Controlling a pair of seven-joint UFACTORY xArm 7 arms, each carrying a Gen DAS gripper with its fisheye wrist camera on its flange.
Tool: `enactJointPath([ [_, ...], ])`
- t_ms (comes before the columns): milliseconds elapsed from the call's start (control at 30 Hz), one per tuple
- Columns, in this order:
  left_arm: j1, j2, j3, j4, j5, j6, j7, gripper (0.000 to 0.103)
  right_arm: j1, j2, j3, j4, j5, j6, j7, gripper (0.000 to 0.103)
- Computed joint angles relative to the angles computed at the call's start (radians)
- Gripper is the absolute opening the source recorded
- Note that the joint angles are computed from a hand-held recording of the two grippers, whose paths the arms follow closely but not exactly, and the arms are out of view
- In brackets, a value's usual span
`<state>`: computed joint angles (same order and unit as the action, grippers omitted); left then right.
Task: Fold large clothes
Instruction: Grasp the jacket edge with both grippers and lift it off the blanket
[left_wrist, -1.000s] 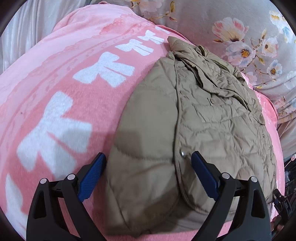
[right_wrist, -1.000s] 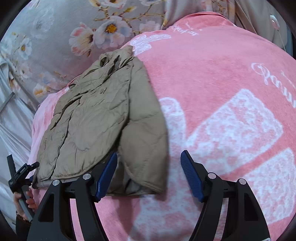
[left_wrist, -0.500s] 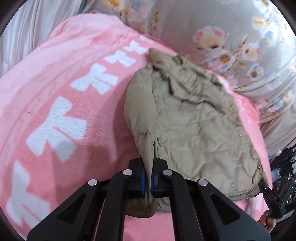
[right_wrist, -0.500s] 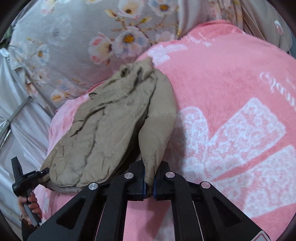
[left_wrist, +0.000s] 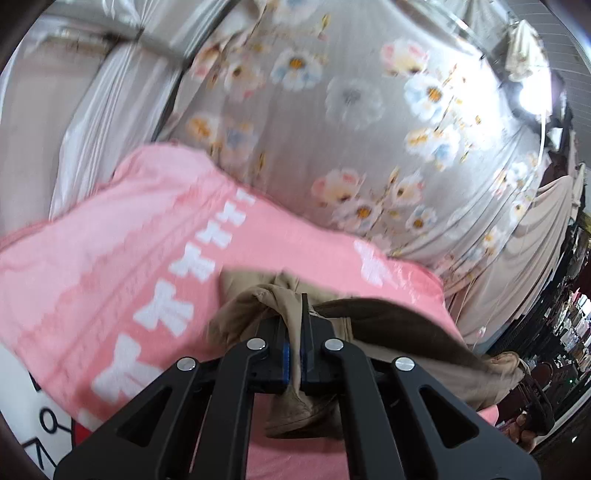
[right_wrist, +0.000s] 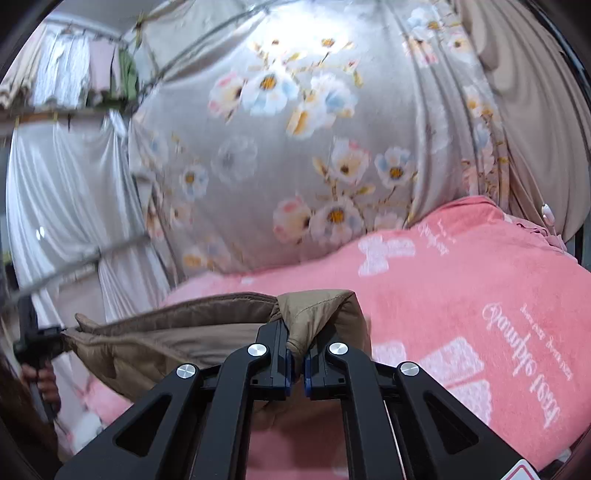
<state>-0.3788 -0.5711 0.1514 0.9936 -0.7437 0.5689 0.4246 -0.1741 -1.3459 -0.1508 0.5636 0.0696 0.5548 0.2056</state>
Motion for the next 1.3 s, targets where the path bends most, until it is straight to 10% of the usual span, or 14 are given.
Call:
enactJointPath([
  [367,0.123,0.417,-0.185,0.281,0.297,-0.082,-0.224,0.003,0.036,0.548,-0.064,0.131,0.061,-0.235,0.021,0.004],
  [700,0.144,0.77,-0.243,0.528,0.679,-0.018,-0.529,0.003,0.026,0.911,-0.057,0.269,0.125,-0.222,0.024,0.004],
  [1300,0.124,0.903,-0.24,0.544,0.778,-0.036,-0.596,0.005,-0.007,1.06,-0.018,0.269,0.171,-0.215,0.005,0.004],
])
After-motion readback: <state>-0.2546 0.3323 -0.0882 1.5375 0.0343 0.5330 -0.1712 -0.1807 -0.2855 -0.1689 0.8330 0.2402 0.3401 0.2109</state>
